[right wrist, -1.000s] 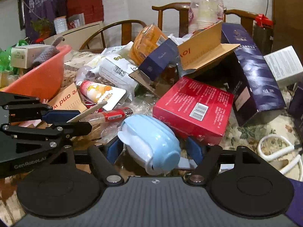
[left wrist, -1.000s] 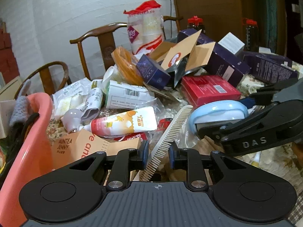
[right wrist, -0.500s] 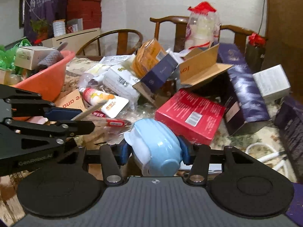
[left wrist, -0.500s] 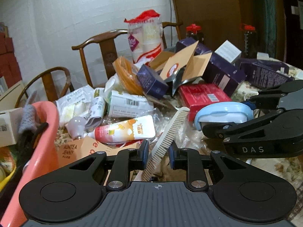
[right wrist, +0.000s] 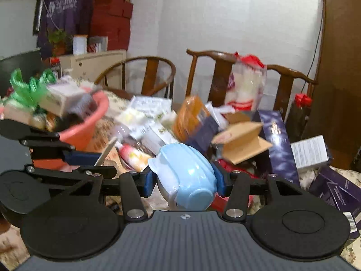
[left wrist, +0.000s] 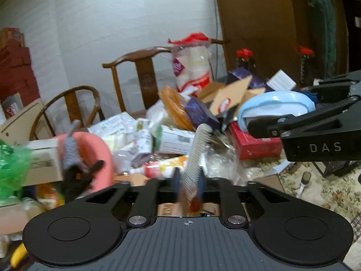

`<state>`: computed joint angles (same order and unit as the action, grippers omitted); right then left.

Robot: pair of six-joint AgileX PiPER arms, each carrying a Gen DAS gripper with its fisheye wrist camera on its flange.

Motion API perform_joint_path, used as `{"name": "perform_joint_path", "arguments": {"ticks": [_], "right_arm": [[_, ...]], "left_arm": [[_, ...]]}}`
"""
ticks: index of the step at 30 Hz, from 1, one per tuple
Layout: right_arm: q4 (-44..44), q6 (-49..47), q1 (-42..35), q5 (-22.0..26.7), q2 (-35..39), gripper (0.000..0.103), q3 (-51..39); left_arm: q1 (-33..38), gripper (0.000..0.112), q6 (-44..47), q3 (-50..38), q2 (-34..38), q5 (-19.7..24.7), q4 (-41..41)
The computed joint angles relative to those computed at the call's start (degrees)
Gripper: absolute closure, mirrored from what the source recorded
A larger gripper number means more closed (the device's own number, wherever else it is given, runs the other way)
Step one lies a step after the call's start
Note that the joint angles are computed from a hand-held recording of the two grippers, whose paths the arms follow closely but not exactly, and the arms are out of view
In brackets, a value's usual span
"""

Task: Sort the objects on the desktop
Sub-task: 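Lift the blue lid and white comb out of the pile with both grippers, then carry the blue lid and comb over the pink basin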

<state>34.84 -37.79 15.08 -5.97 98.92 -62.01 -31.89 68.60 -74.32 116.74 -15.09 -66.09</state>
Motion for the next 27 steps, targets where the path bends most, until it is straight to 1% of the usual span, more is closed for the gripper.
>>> {"name": "perform_joint_path", "arguments": {"ticks": [2, 3, 5, 7, 9, 10, 11, 12, 13, 14, 15, 16, 18, 19, 20, 21, 23, 24, 25, 27], "right_arm": [[6.70, -6.42, 1.14, -1.05, -0.60, 0.047, 0.21], [8.42, -8.05, 1.68, -1.48, -0.80, 0.047, 0.31], [9.06, -8.45, 2.28, -1.87, -1.17, 0.047, 0.64], [12.81, -11.99, 3.22, -2.31, -1.53, 0.047, 0.84], [13.39, -12.44, 3.83, -2.53, -2.14, 0.047, 1.37], [13.62, -12.69, 3.98, -2.51, -2.24, 0.047, 1.43], [13.66, -12.69, 4.13, -2.65, -2.56, 0.047, 1.82], [13.87, -12.83, 4.24, -2.76, -2.80, 0.047, 2.14], [13.83, -12.67, 4.33, -2.89, -2.90, 0.047, 2.36], [13.12, -11.82, 4.31, -2.92, -3.01, 0.047, 2.68], [11.46, -10.02, 4.18, -2.89, -3.03, 0.047, 3.06], [8.70, -7.24, 3.90, -2.86, -2.84, 0.047, 3.33], [5.77, -4.22, 3.55, -2.57, -2.19, 0.048, 3.46], [3.96, -2.36, 3.30, -2.39, -1.75, 0.048, 3.35], [2.13, -0.47, 3.12, -2.39, -1.28, 0.048, 3.25], [-0.93, 2.68, 2.85, -2.39, -0.86, 0.048, 3.14], [-7.00, 8.91, 2.17, -1.81, -0.03, 0.048, 2.55], [-10.14, 12.23, 1.85, -1.87, 0.33, 0.048, 2.40], [-13.47, 15.60, 1.53, -2.00, 0.65, 0.048, 2.30], [-20.57, 22.61, 0.91, -2.00, 1.19, 0.048, 2.00]], "left_arm": [[0.47, 0.111, -4.06, 2.02, -2.00, -0.44, 4.06], [0.61, 0.111, -4.95, 2.78, -2.94, -0.67, 5.01], [0.72, 0.111, -6.08, 4.09, -4.43, -1.50, 6.07], [0.97, 0.111, -6.77, 5.01, -5.74, -1.38, 7.03], [0.89, 0.111, -7.31, 5.74, -6.33, -1.78, 7.73], [1.03, 0.103, -7.00, 5.90, -6.35, -1.33, 7.88], [1.39, 0.082, -4.39, 5.50, -6.06, 0.66, 6.22], [1.80, 0.072, -2.26, 4.90, -5.41, 2.69, 3.96], [1.73, 0.043, -2.41, 4.62, -4.47, 2.50, 3.42], [1.32, 0.025, -4.44, 4.73, -3.38, 1.04, 5.16], [0.87, 0.023, -5.08, 4.67, -2.19, -0.59, 6.26], [0.59, 0.025, -3.44, 4.10, -0.94, -1.48, 5.09], [0.75, 0.026, 2.82, 1.39, 2.11, -1.49, -0.45], [0.37, 0.028, 3.56, 0.64, 3.11, -2.88, -0.23], [-0.33, 0.028, 6.50, -0.44, 4.28, -4.85, -2.31], [-0.81, 0.028, 10.10, -1.68, 5.18, -5.82, -5.02], [-0.95, 0.028, 14.22, -4.21, 6.66, -5.17, -8.89], [-1.37, 0.028, 15.48, -5.11, 7.30, -5.80, -10.26], [-1.73, 0.028, 14.45, -4.91, 7.42, -6.02, -9.34], [-1.51, 0.028, 12.37, -5.10, 7.56, -3.69, -7.35]]}}
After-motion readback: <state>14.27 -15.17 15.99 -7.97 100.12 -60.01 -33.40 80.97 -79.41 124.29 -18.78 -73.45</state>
